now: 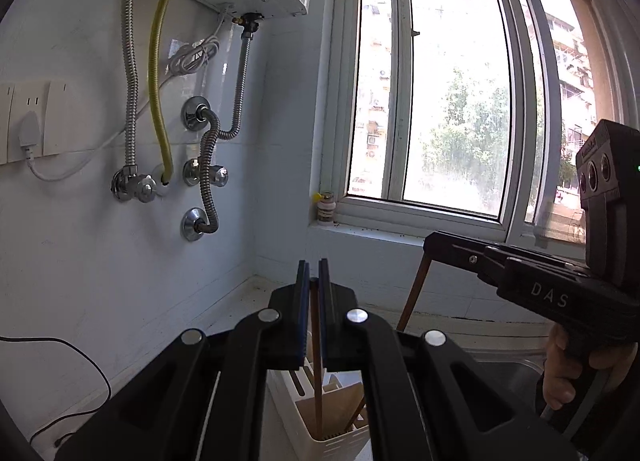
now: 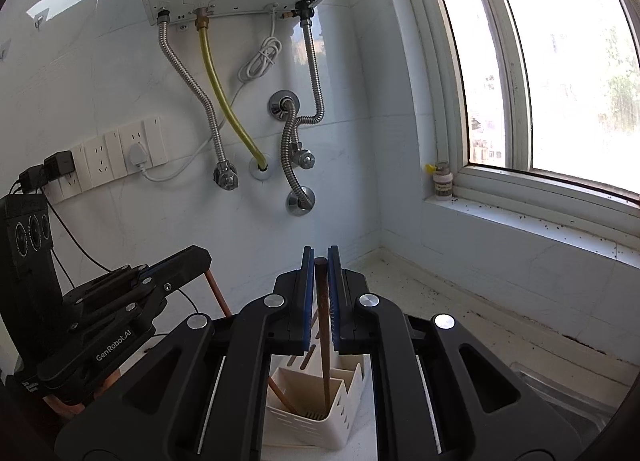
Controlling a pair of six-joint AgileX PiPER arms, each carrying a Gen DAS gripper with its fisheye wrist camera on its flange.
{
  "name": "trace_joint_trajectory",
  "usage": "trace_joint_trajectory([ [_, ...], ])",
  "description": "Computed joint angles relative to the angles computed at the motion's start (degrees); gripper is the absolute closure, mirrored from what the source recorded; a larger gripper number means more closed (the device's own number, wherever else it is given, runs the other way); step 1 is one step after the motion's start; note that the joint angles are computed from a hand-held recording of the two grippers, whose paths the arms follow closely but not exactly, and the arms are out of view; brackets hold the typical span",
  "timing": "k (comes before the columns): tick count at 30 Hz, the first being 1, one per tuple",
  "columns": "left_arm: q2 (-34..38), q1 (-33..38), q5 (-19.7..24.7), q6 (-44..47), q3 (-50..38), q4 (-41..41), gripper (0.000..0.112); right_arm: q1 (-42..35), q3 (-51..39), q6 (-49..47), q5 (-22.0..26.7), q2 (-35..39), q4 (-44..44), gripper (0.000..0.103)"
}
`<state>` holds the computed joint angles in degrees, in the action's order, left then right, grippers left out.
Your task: Organize utensils
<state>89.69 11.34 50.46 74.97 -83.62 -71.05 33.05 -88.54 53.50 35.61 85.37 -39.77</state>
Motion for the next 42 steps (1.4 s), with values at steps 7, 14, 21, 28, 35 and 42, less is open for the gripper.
trace_joint_trajectory([
  [7,-1.8,-0.7,-1.7,1.9,3.5,2.4,0.108,-0.3,2.4,-2.2,0.1,-1.4,3.8,0.097],
  [14,-2.7,-0.5,-2.7,1.8,6.2,4.6,0.108,-0.8,4.5,-3.6,-0.5,-1.8,7.4,0.097],
  [21,-3.0,-1.6,-4.2,-0.7,7.0,7.6,0.108,-0.9,5.9,-5.6,-1.2,-1.9,10.1,0.097],
  [28,-4.0,-0.9,-4.1,-0.2,7.5,7.5,0.086,0.2,5.2,-6.4,1.5,-1.2,9.8,0.096],
  [35,-7.0,3.1,-3.5,1.9,9.3,5.9,0.076,1.0,5.3,-4.7,3.1,-2.4,6.9,0.081],
  [42,-9.8,11.6,2.0,5.0,13.6,5.7,0.07,2.2,9.1,2.3,2.4,-7.5,2.3,0.077],
])
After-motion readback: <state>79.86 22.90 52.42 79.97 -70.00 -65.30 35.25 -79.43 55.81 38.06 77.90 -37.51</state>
